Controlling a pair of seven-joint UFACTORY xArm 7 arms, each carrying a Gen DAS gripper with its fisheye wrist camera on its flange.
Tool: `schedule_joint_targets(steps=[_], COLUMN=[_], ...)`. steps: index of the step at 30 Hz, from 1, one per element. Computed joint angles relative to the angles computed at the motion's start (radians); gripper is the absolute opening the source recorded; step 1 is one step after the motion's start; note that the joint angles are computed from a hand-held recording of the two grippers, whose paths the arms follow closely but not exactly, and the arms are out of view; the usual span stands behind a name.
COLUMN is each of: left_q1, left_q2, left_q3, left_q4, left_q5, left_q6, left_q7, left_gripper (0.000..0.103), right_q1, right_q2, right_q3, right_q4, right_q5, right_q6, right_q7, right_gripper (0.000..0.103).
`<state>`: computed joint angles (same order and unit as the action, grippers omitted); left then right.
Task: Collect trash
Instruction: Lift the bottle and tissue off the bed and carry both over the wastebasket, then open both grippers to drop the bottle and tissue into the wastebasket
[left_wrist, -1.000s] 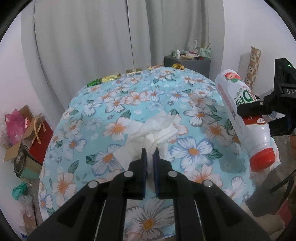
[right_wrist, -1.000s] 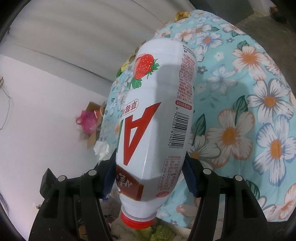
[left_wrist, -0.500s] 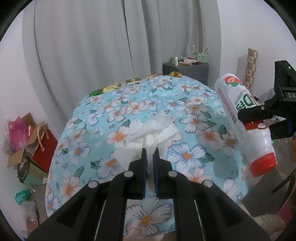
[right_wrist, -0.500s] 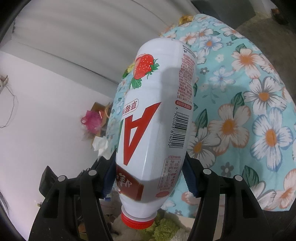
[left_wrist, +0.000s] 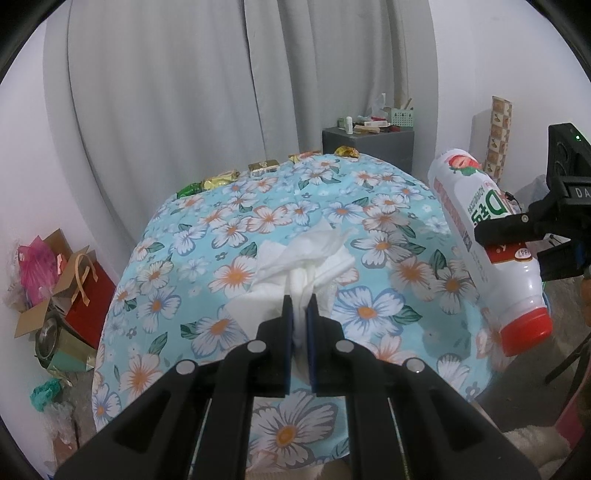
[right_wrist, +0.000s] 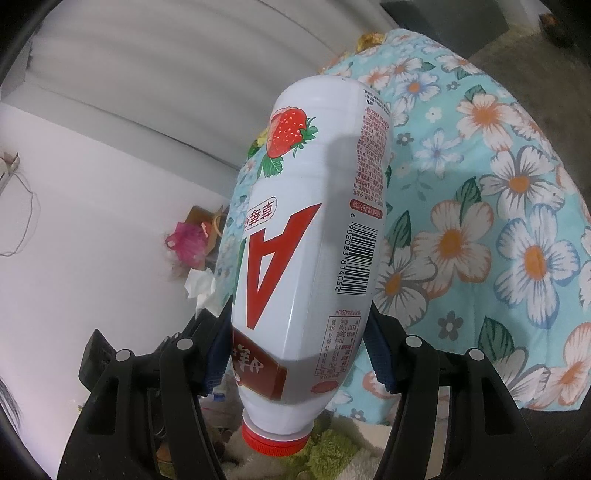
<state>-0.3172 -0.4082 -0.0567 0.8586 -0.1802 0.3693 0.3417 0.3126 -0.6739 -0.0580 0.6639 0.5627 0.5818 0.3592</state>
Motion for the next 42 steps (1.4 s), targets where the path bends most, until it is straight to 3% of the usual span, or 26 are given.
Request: schedule_joint_targets(steps=[12, 20, 25, 32, 36, 39, 42], left_q1=[-0.011, -0.12, -0.162, -0.174, -0.204, -0.284, -0.387], left_q2=[-0.003, 0.079, 0.201, 0.433, 0.616, 0.801, 0.962], left_q3=[0.006, 0.075, 0.05, -0.1, -0.2, -0.248, -0.257], left_q4=[0.004, 0.123, 0.304, 0.595, 0.808, 1.025, 1.233], left_q5=[-0.012, -0.225, -0.388, -0.449, -0.379, -0.27, -0.164], left_q6=[0.012, 0.103, 0.252, 0.442, 0.558, 0.653, 0.723], left_q7=[0.004, 0.174, 0.284, 0.265, 0.159, 0.041, -0.045], left_gripper=[0.006, 0.006, 0.006, 0.006, 0.007, 0.007, 0.007], right_q1=[-0.003, -0.066, -0.171, -0.427, -0.569, -0.652, -0.718], right_q2=[-0.001, -0.111, -0.264, -0.497, -0.584, -0.596, -0.561], right_q3=[0.002, 0.016, 0.01, -0.06, -0.143, -0.204, -0.265], right_q4=[0.009, -0.03, -0.077, -0.078, -0.085, -0.099, -0.105], right_q5=[-0.005, -0.064, -0.158, -0.382, -0.487, -0.537, -0.582], right_q6=[0.012, 0.032, 0.119, 0.426, 0.577, 0.627, 0.631], right_q7=[0.009, 0.068, 0.157, 0.24, 0.239, 0.227, 0.19], right_gripper=[0.059, 0.059, 0.059, 0.059, 0.059, 0.059, 0.059])
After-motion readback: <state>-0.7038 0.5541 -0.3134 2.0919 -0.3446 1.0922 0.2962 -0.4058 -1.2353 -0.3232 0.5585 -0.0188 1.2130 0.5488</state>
